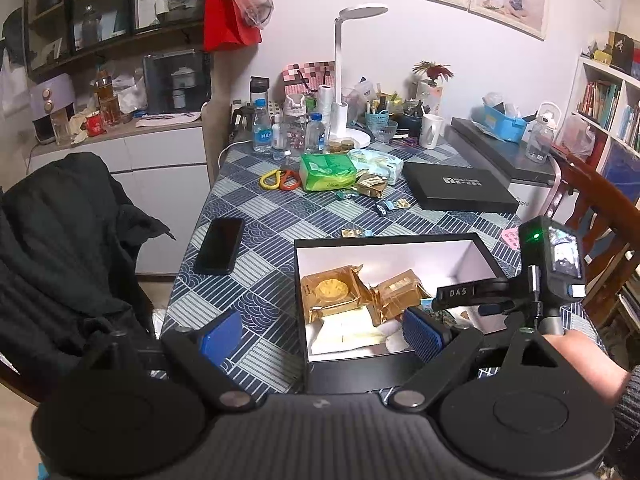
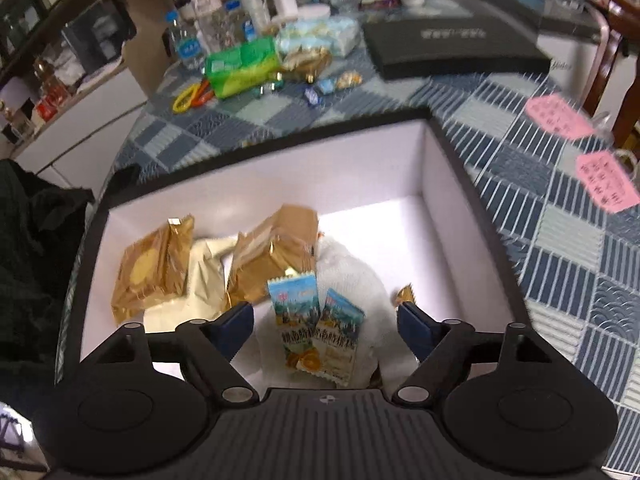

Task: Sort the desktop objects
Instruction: 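Lower the packet into the gift box and open the right tool, then move the left tool over the table toward the blue FOXS candy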

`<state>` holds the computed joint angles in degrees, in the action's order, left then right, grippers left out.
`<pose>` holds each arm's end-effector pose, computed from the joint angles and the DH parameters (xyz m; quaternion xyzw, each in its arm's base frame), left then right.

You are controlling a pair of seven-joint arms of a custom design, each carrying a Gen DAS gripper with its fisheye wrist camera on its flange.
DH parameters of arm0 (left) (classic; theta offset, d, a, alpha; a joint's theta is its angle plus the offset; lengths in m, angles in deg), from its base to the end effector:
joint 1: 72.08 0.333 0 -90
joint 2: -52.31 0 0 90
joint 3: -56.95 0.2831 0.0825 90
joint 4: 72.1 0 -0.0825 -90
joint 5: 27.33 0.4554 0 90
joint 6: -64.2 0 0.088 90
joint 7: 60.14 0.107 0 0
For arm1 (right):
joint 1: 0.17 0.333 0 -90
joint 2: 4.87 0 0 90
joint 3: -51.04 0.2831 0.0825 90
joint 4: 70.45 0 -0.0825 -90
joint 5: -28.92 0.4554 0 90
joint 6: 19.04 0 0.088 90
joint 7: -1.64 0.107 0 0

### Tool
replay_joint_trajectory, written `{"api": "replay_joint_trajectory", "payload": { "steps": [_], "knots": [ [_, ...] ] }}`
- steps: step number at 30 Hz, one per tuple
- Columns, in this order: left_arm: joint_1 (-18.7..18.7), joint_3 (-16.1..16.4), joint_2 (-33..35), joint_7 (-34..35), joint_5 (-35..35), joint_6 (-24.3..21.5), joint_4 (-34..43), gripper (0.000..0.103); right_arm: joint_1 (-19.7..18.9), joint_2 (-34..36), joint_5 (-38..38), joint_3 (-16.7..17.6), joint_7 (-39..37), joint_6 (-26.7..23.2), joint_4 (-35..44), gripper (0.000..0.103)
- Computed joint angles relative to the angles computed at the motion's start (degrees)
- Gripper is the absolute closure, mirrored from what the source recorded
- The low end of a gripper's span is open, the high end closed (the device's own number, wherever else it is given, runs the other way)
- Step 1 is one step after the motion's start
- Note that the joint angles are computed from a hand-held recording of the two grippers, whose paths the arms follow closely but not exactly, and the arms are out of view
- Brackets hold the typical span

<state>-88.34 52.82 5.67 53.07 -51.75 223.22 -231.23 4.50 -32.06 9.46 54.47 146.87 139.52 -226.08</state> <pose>0.4193 -0.1339 0.4762 -0.4939 0.7675 -0.3559 0.2006 0.4740 0.0792 0.3530 -0.4743 0.8353 -0.1697 0.2203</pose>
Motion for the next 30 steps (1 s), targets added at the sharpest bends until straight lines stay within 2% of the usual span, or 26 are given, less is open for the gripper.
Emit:
{"api": "replay_joint_trajectory", "payload": {
  "steps": [4, 6, 8, 10, 12, 14, 19, 25, 28, 30],
  "knots": [
    [-0.5, 0.7, 0.7, 0.5, -0.6, 0.1, 0.4, 0.000, -3.6, -5.2, -6.6, 5.8, 6.3, -0.4, -1.9, 0.012],
    [-0.5, 1.0, 1.6, 0.8, -0.8, -0.1, 1.2, 0.000, -5.3, -8.3, -11.2, 9.5, 10.0, -2.5, -2.5, 0.004],
    [-0.8, 2.1, 2.9, 1.0, -2.0, -1.0, 2.5, 0.000, -5.6, -11.1, -15.6, 12.3, 13.1, -5.2, -3.0, 0.000],
    [-1.3, 3.7, 4.2, 0.8, -4.6, -1.4, 3.7, 0.000, -4.7, -14.4, -19.0, 13.2, 14.7, -6.3, -4.3, 0.000],
    [-2.3, 5.8, 6.2, 0.6, -8.5, -2.1, 5.7, 0.000, -3.5, -17.1, -20.8, 13.1, 16.1, -6.1, -5.8, 0.000],
    [-2.2, 6.5, 8.8, -0.2, -11.7, -3.0, 8.3, 0.000, -2.3, -19.5, -21.3, 12.7, 17.3, -6.8, -7.1, 0.000],
    [0.0, 2.5, 15.6, -0.2, -11.5, 0.8, 14.5, 0.000, -0.7, -25.7, -21.3, 12.4, 20.3, -6.7, -11.2, 0.000],
    [-3.3, 1.9, 25.5, 7.9, -14.2, 2.5, 24.7, 0.000, -0.7, -29.4, -22.1, 11.9, 18.7, -4.3, -14.0, 0.000],
    [-1.7, -1.5, 31.4, 8.0, -11.7, 2.4, 30.9, 0.000, -1.8, -30.2, -22.5, 11.2, 16.4, -2.1, -15.1, 0.000],
    [0.6, -4.8, 35.9, 4.6, -5.5, 2.2, 35.4, 0.000, -2.9, -30.6, -22.3, 10.5, 15.3, 0.0, -15.9, 0.000]
  ]
}}
